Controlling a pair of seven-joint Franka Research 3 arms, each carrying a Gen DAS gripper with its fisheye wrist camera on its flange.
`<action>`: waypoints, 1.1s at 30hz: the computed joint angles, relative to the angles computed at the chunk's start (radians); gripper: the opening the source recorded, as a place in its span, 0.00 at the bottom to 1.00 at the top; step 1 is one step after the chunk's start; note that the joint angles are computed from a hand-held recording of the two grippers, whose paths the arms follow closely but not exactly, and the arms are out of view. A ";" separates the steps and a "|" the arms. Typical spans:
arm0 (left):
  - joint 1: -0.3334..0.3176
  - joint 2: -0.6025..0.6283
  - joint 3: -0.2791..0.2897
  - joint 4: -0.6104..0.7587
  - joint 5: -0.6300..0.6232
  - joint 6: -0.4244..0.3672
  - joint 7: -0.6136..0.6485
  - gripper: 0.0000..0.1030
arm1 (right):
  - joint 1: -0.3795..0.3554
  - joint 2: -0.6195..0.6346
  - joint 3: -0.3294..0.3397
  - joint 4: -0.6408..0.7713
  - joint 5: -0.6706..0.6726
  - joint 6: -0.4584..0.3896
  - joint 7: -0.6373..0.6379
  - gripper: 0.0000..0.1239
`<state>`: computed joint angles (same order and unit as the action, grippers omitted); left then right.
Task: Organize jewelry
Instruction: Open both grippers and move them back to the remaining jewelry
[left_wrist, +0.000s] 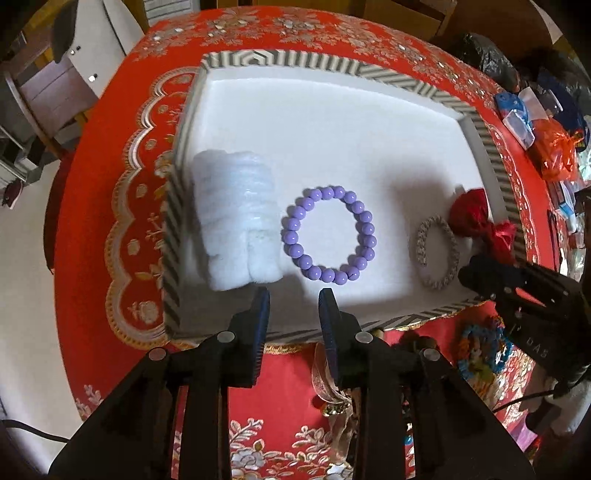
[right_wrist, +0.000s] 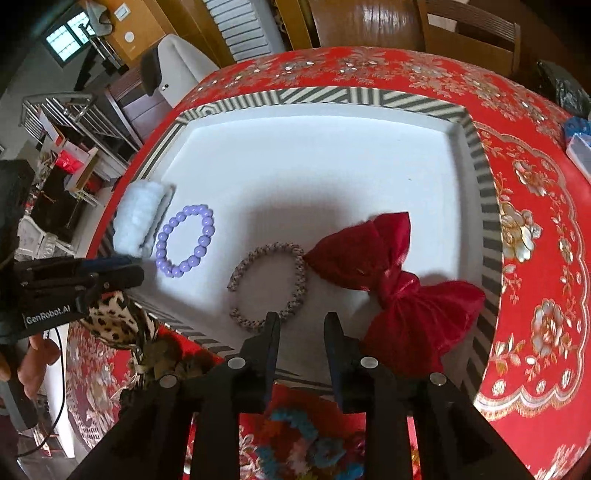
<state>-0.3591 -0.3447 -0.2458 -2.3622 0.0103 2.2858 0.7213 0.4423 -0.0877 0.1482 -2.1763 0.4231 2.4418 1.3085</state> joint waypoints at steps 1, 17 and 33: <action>0.001 -0.002 -0.007 0.006 0.011 -0.005 -0.009 0.28 | 0.001 -0.015 0.002 -0.013 -0.002 0.014 0.009 0.19; -0.067 -0.246 -0.053 -0.107 0.046 -0.002 -0.224 0.64 | 0.022 -0.400 -0.021 -0.302 0.078 0.083 0.025 0.36; -0.196 -0.299 -0.100 -0.178 0.018 -0.003 -0.332 0.64 | 0.007 -0.622 -0.026 -0.546 0.060 0.059 0.114 0.36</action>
<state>-0.5553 -0.6436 -0.3453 -2.5407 0.0286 2.2831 0.3894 0.4494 -0.7097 0.1218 -2.7220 0.4832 2.5005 1.4223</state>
